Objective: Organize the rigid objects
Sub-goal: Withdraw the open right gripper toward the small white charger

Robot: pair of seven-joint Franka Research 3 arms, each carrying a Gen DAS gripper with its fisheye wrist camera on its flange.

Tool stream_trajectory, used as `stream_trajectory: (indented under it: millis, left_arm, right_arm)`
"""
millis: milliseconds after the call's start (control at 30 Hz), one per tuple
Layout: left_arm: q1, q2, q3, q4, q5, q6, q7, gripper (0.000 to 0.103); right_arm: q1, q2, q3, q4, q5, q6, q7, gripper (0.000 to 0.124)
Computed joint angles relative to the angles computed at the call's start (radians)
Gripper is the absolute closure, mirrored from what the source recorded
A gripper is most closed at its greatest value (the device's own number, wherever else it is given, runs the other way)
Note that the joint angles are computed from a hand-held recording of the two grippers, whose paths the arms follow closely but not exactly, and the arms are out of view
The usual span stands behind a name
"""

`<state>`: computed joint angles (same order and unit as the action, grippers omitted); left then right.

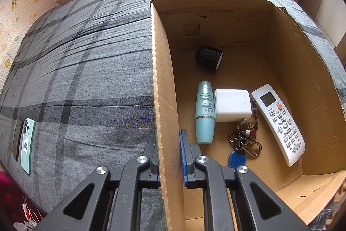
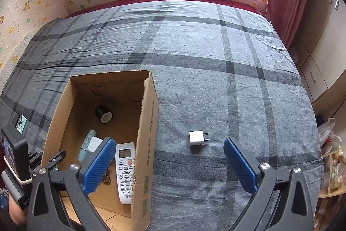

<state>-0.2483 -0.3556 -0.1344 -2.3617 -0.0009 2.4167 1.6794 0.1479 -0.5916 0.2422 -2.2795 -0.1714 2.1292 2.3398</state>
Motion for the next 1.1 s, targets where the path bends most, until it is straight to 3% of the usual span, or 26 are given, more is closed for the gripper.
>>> stream_trajectory:
  millis: [467, 1100]
  left_arm:
    - [0.0, 0.003, -0.002, 0.001, 0.002, 0.001, -0.003, 0.089]
    - [-0.001, 0.007, -0.003, 0.002, 0.001, 0.001, -0.006, 0.089]
  right_arm:
    - [-0.041, -0.013, -0.057, -0.131, 0.032, 0.082, -0.049, 0.022]
    - [-0.064, 0.128, -0.095, -0.212, 0.056, 0.209, -0.076, 0.023]
